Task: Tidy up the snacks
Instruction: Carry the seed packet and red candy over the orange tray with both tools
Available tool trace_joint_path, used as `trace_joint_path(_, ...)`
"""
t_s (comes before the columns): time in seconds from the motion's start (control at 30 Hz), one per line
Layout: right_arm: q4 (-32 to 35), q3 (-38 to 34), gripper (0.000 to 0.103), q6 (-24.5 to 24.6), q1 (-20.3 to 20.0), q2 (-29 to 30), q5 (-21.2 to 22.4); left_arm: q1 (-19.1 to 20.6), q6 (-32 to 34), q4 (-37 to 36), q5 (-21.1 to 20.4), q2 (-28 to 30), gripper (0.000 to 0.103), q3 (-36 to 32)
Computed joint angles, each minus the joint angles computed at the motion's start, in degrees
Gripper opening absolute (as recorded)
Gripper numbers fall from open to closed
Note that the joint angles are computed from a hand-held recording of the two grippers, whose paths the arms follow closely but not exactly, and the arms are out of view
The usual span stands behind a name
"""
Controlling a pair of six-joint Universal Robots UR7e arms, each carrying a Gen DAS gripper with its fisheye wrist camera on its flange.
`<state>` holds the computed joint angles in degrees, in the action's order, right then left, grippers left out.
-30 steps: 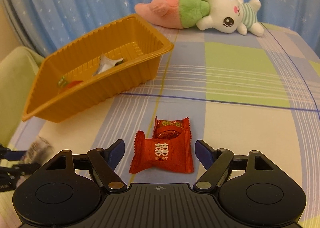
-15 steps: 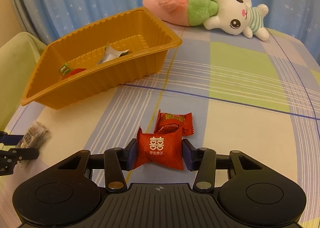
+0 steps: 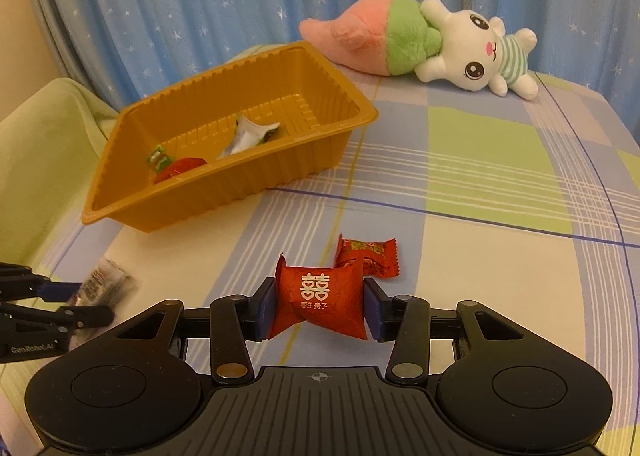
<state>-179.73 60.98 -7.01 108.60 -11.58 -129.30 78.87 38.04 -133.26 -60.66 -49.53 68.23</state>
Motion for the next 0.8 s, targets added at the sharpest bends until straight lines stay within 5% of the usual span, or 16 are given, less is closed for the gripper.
trace_joint_path(0.53, -2.11, 1.12, 0.045, -1.49, 1.44, -0.95, 3.17, -0.87, 0.48, -2.28, -1.99, -4.49, 0.035, 1.58)
trace_joint_path(0.8, -1.42, -2.68, 0.045, -3.22, 1.4, -0.09, 4.95, -1.77, 1.51, -2.93, -4.5, -3.19, 0.035, -2.84)
